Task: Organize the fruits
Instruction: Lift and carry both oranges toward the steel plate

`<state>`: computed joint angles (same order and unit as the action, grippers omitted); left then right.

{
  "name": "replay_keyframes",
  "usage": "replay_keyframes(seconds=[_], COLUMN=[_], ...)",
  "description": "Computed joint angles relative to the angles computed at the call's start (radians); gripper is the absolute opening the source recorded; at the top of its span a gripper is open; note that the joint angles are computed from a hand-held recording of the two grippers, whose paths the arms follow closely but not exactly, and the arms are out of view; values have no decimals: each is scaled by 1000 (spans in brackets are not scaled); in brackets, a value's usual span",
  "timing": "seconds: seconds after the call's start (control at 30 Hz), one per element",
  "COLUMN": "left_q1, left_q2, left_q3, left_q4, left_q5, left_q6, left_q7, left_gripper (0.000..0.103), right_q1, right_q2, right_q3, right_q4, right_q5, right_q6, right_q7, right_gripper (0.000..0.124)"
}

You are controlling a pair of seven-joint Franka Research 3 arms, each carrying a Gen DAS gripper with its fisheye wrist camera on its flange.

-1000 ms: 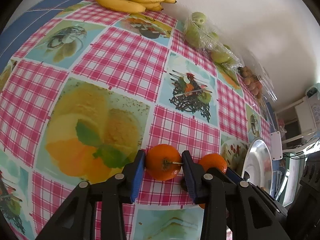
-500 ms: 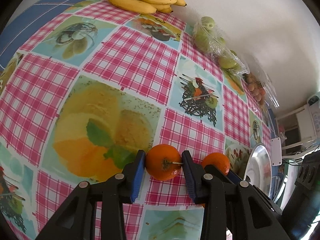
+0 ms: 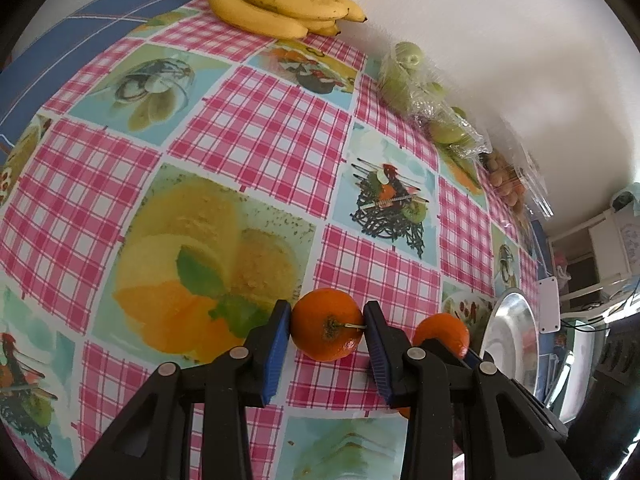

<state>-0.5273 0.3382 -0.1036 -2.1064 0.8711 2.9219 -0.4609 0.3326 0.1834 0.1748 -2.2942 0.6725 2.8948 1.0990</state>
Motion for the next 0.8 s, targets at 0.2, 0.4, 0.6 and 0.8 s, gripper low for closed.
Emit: replay_keyframes(seconds=[0.2,0.4,0.6,0.8], left_q1=[-11,-10,-13,-21], left_q2=[-18,-25,-18,-3], left_q3=[-4,-22,-43,-63], left_q4=[8,24,60,101], left_q5=[28,60,62,33], left_q6=[-35,-54,-83,-116], left_q7=[-7,-14,17,76], left_gripper=[40,40,40,40], right_q1=[-9,-1,1,-5], right_q2=[-54,-112,-175,-233], right_q3=[1,-29,-58,-90], right_q4=[-29,-69,-116,-164], right_q5=[67,80,79,75], right_q6=[-15,-31,-30,-23], right_q7=[-46,-39,-23,-12], right_gripper=[36,36,36,36])
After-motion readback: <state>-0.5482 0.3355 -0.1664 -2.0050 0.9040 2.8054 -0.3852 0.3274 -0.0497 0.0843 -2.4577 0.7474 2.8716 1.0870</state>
